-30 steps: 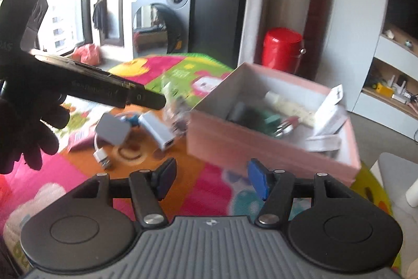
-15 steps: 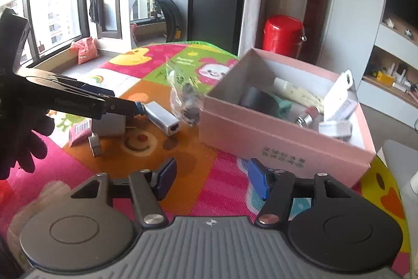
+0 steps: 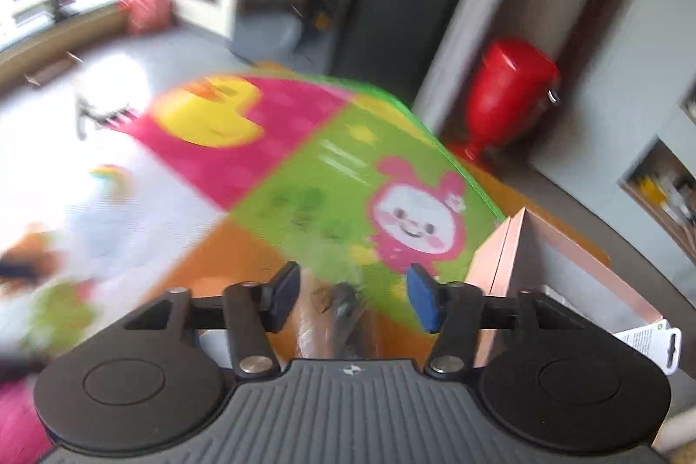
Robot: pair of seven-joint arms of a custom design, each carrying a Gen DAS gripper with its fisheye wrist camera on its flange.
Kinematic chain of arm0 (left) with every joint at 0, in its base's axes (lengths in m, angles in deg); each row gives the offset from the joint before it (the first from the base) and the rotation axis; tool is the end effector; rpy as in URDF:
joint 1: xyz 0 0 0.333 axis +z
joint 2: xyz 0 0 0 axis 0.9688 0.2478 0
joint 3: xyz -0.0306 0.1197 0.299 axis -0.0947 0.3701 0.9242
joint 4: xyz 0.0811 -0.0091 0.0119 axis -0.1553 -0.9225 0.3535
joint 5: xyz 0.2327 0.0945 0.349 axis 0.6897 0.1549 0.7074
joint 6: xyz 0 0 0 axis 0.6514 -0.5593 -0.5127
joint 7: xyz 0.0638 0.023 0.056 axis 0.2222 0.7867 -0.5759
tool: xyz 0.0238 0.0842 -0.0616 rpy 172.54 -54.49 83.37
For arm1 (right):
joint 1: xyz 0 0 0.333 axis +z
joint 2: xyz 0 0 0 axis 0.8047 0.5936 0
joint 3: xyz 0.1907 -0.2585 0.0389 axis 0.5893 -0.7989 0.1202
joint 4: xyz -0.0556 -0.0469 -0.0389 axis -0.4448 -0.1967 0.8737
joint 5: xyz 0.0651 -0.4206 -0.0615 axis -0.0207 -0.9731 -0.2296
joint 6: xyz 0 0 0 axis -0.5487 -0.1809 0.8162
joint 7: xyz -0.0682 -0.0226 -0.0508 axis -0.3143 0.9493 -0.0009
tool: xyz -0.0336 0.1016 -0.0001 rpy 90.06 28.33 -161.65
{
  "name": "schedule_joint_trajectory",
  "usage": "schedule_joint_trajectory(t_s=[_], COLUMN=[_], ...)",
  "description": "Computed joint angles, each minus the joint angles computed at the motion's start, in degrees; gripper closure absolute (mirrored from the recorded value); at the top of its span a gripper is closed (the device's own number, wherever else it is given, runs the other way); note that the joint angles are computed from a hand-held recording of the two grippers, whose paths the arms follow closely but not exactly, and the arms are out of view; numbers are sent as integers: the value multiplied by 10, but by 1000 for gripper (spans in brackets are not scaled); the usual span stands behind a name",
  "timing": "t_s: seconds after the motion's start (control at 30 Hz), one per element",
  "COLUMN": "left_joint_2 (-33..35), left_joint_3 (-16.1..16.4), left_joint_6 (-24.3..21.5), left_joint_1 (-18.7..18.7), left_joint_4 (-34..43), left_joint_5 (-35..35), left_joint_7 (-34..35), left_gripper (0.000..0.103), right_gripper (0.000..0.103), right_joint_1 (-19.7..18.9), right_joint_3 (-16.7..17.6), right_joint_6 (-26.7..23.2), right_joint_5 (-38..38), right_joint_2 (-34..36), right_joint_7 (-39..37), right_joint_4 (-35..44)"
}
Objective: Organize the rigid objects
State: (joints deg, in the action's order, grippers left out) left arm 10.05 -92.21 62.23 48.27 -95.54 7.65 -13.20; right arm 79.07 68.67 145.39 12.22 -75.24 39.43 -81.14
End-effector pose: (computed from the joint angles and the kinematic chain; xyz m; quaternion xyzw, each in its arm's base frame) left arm 0.2908 -0.3800 0.3364 -0.7445 0.4725 -0.4082 0.2362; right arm 0.5432 0.3185 0.3906 -0.9084 0.2588 -0.1866 0.2702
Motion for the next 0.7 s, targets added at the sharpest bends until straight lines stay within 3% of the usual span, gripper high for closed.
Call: schedule_joint_trajectory(t_s=[0.03,0.07,0.17,0.27,0.4,0.57,0.63,0.7], left_joint_2=[1,5,17,30,32,44,51,56], left_joint_3=[-2,-5,-5,-2,-2,-1,0,1], left_joint_6=[2,2,-1,-4,-14,-24,-24,-28], left_joint_1=[-3,-5,-10,-12,-19,-24,-24,-27], left_joint_4=[-1,-1,1,8,15,32,41,49], left_joint_5=[0,0,-15,-18,-25,-50,-54,-61], left_joint_7=[2,6,21,22,32,71,86,103], left_gripper=[33,33,33,32,33,33,33,34], right_gripper=[75,76,76,78,81,81,81,81], right_joint_1=[4,-2,-22,-21,-12,-23,-26,-17], right_joint_3=[-9,-3,21,22,0,-41,-52,-63], right_joint_6=[-42,-64,-88,-86,-95,-153,-144,-98], right_joint_5=[-10,9,92,148,224,271,295,343], right_joint_2=[9,9,-30,-86,-156,-219,-236,-247], right_joint_7=[34,33,-61,-147,-256,-313,-346,-409], right_joint_4=[20,25,-11,-77,-149,-199,-221,-246])
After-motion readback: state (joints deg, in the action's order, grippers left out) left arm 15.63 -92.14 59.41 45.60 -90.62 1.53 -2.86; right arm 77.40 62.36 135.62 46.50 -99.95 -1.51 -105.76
